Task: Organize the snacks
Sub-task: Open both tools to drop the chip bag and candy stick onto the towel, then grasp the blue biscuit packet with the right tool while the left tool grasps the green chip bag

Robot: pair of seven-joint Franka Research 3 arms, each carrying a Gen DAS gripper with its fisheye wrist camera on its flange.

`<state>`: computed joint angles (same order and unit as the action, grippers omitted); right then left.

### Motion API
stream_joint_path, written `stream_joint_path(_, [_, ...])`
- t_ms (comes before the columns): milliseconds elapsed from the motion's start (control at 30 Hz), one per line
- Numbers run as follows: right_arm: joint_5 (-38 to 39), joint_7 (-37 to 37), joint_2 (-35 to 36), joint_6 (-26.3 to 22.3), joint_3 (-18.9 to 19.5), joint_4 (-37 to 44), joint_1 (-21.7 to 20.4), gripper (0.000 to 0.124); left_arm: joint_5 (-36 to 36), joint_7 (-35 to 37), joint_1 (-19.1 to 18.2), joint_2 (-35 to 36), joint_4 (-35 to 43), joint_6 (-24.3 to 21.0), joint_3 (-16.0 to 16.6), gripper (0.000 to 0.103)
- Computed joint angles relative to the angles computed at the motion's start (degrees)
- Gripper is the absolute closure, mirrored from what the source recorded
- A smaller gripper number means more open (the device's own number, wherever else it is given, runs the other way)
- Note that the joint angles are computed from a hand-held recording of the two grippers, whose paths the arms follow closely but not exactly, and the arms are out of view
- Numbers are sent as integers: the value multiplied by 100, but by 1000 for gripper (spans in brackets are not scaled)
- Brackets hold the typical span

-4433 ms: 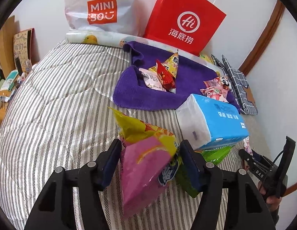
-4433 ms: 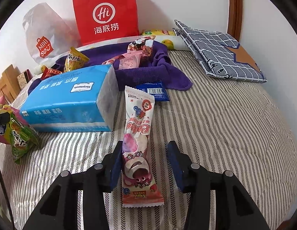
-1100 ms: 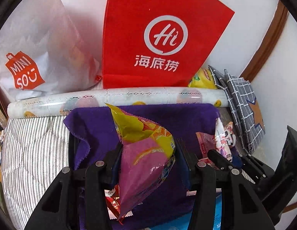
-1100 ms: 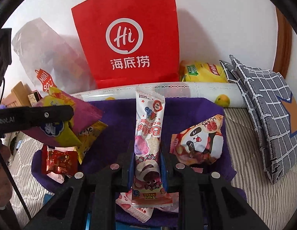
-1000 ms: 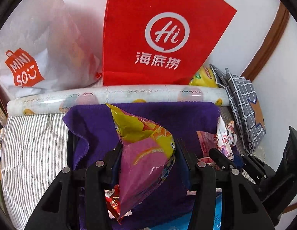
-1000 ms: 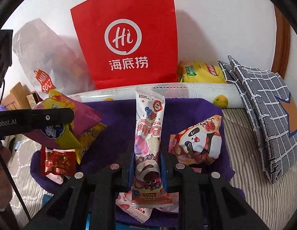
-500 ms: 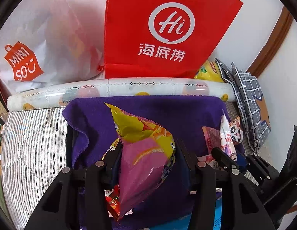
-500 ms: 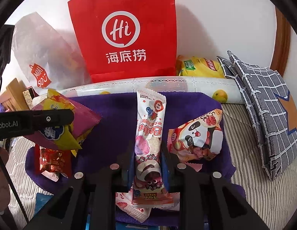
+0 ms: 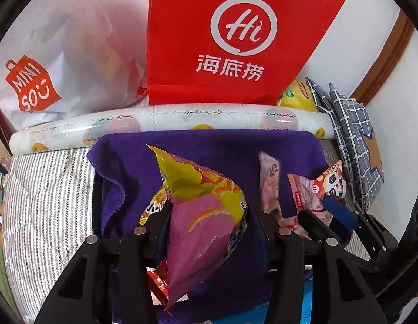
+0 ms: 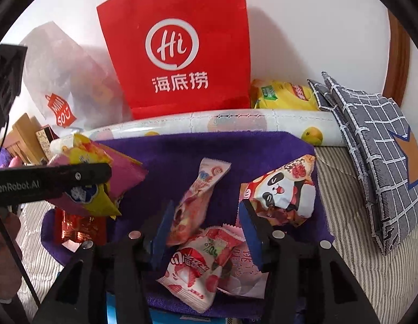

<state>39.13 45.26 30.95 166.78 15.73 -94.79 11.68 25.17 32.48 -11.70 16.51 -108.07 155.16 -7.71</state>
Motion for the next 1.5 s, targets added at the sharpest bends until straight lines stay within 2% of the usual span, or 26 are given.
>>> stream_joint_path(167, [395,-411,-148,328,336,-188,-243,72,-139,214,63,-46,-46,107,-76,51])
stream_joint_path(233, [660,-763,-266,592,571,-331,-407,69,-66,226,22,-101,-69,133,-48,47])
stream_joint_path(300, [976,-1191,-362,755,846,-429,-617,61,269,-8,-113,-187,-83,82,69,40])
stream_joint_path(400, [1588,-1883,-499,1237,1271,-634,-942,58,459,-145,-120,-312,-148,118,65,36])
stream_joint_path(467, [1766,-2025,-587,1422,1315,-759,-1005,58,430,-160,-75,-390,-214,184,28,36])
stream_joint_path(500, [1804,-2028,-648,1463,1284,-839,-1018,57,426,-185,-63,-418,-236,206,18,36])
stream_joint_path(600, [1433,-1336,-939,1286,534,-1165,-603,57,455,-236,-52,-499,-272,158,-1,35])
stream_joint_path(767, [1057,-701,-1174,964,-38,-1550,-412,58,805,-547,-81,-708,-363,7,21,35])
stream_joint_path(833, [731,-442,-1240,852,-288,-1733,-268,67,932,-687,-82,-762,-373,-67,5,35])
stream_joint_path(933, [681,-633,-1291,815,-174,-1949,-395,72,973,-735,-57,-842,-415,-164,-52,35])
stream_joint_path(1067, [323,-326,-1182,358,-435,-1959,-269,72,1036,-816,-46,-999,-618,-252,-119,35])
stream_joint_path(1167, [371,-415,-1009,395,-367,-1899,-337,72,1032,-861,-19,-1147,-886,-244,-170,35])
stream_joint_path(1233, [648,-618,-922,313,-158,-1801,-556,72,870,-779,17,-1282,-1124,-234,-216,35])
stream_joint_path(1333, [939,-755,-799,-248,-107,-1571,-730,71,653,-738,62,-1518,-1504,-167,-269,35])
stream_joint_path(1500, [1228,-1253,-832,-724,-219,-1500,-724,67,874,-940,58,-1831,-1924,-377,-389,35])
